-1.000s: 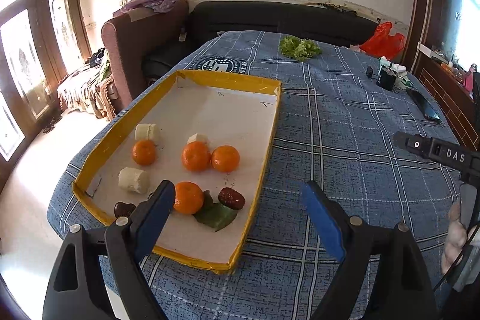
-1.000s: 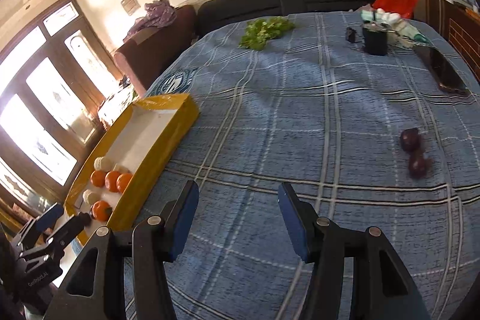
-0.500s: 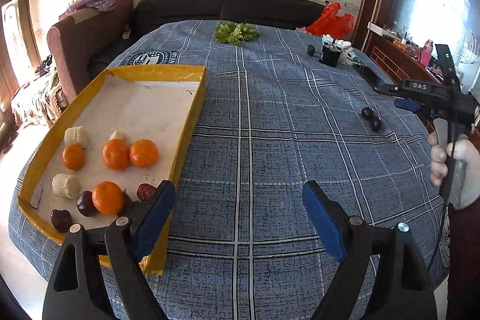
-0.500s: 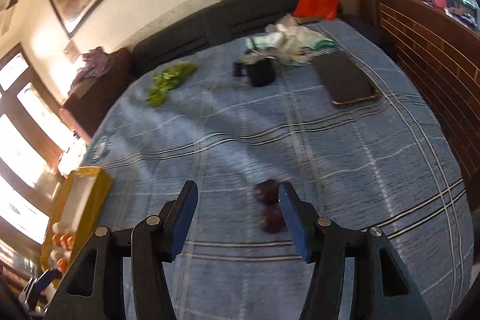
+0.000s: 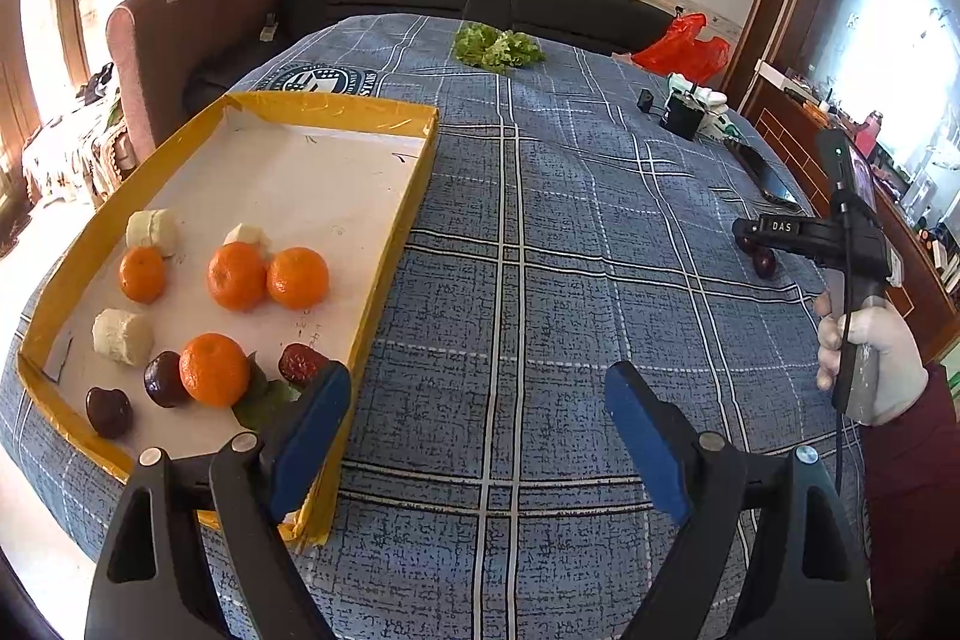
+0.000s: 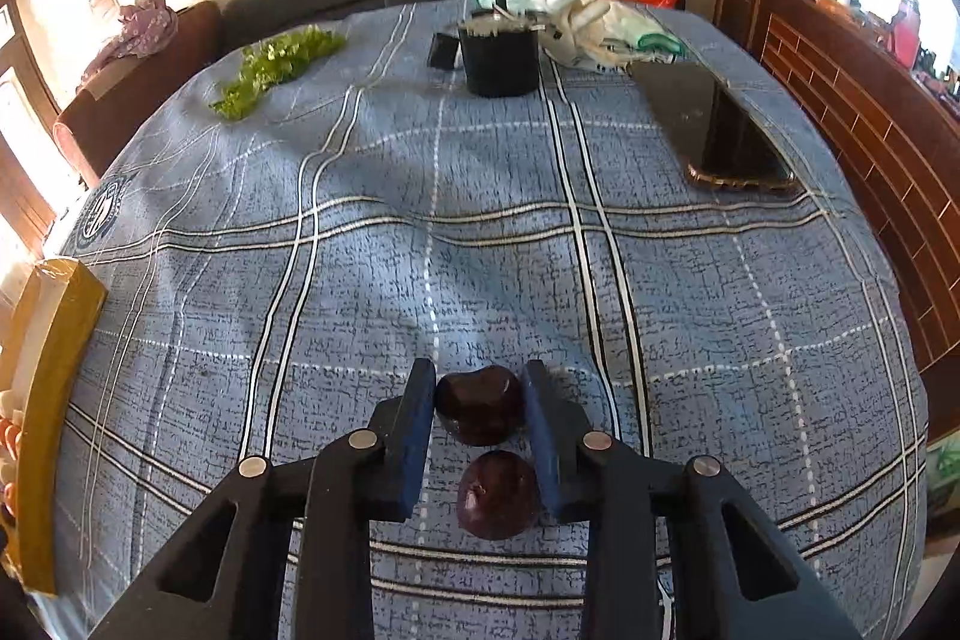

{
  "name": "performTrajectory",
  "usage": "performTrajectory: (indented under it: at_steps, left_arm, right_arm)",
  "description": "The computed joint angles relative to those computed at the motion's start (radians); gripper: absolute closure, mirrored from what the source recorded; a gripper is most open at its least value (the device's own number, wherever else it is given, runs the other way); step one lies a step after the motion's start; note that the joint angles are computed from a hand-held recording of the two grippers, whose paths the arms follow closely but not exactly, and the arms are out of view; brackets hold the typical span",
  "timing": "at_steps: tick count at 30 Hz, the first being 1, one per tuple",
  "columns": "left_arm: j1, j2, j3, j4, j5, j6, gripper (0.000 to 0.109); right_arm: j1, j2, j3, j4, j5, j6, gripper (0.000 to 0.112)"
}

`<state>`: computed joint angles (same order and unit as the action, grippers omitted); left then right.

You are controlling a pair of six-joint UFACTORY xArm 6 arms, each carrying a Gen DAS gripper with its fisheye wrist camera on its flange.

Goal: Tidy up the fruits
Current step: 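Grasp a dark red plum with the right tool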

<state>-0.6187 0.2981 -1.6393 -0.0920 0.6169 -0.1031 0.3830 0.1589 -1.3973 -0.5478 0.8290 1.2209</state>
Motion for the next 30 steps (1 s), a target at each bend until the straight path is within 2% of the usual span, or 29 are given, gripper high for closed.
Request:
performTrajectory:
  at_steps: [4, 6, 8, 14, 18, 21, 23, 25, 27, 30]
  left_arm:
    - [0.007, -0.002, 0.004, -0.044, 0.0, 0.018, 0.023]
    - [0.009, 0.001, 0.0, -0.056, 0.005, 0.022, 0.023]
    - [0.009, 0.004, -0.004, -0.066, 0.01, 0.028, 0.023]
    - [0.008, -0.011, 0.017, -0.074, -0.002, 0.04, 0.023]
    - [0.009, -0.02, 0.029, -0.084, -0.004, 0.05, 0.023]
    - [0.009, -0.025, 0.036, -0.095, -0.006, 0.062, 0.023]
    - [0.009, -0.024, 0.036, -0.11, -0.006, 0.077, 0.023]
    - [0.009, -0.022, 0.036, -0.121, -0.007, 0.089, 0.023]
    - [0.007, -0.014, 0.03, -0.14, -0.004, 0.104, 0.023]
    - [-0.001, 0.0, 0.018, -0.154, 0.006, 0.126, 0.023]
  right_arm:
    - [0.01, -0.022, 0.032, 0.07, -0.095, -0.039, 0.081]
    - [0.028, -0.026, 0.045, 0.165, -0.177, -0.118, 0.081]
    - [0.059, -0.012, 0.03, 0.237, -0.215, -0.203, 0.08]
    - [0.17, 0.106, -0.115, 0.393, -0.232, -0.423, 0.079]
    - [0.207, 0.178, -0.201, 0.388, -0.181, -0.452, 0.079]
    - [0.202, 0.165, -0.171, 0.458, -0.191, -0.477, 0.079]
    - [0.191, 0.109, -0.099, 0.471, -0.256, -0.455, 0.079]
    - [0.161, 0.019, 0.01, 0.405, -0.343, -0.361, 0.078]
    - [0.13, -0.054, 0.079, 0.27, -0.351, -0.212, 0.076]
    - [0.098, -0.113, 0.133, 0.167, -0.31, -0.086, 0.076]
